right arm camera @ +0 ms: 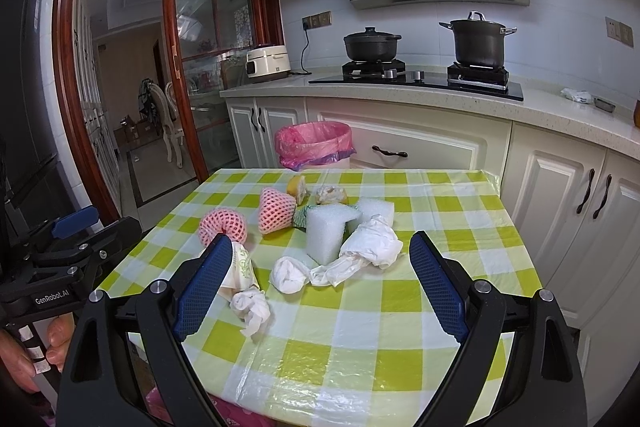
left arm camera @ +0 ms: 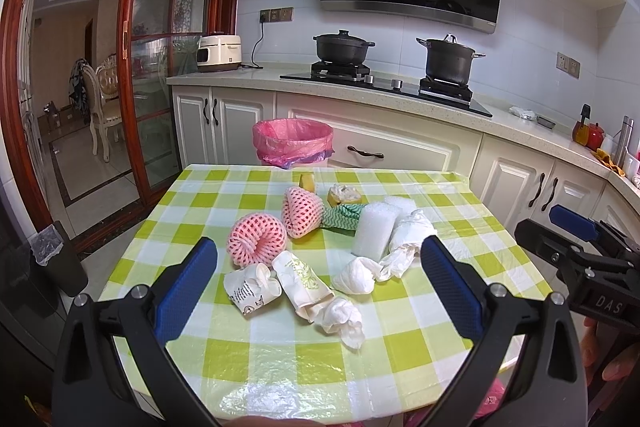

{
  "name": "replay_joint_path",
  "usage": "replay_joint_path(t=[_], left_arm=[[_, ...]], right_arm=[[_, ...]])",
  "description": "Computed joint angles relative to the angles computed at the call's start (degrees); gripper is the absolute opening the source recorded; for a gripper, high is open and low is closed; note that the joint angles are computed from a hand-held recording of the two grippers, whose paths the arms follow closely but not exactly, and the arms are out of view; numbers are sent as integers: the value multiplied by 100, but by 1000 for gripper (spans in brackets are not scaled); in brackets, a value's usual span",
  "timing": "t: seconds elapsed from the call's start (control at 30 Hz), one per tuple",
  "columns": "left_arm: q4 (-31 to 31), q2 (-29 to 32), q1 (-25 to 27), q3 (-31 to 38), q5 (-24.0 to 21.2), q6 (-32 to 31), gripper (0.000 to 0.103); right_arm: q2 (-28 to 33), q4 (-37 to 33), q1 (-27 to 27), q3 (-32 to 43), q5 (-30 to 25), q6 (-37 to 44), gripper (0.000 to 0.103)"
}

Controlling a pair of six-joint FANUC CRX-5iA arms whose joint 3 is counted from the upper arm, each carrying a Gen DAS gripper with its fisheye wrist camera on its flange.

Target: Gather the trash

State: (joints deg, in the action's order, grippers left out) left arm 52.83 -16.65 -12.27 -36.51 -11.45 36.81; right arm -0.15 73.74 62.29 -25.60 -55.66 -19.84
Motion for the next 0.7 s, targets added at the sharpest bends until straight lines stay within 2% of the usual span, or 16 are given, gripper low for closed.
replay_joint_path(t=[0.7], left_arm=[[18,2,-1,-2,0,-27,99]], right_arm=[[-16,-11,-1,-10,18,-29,85]])
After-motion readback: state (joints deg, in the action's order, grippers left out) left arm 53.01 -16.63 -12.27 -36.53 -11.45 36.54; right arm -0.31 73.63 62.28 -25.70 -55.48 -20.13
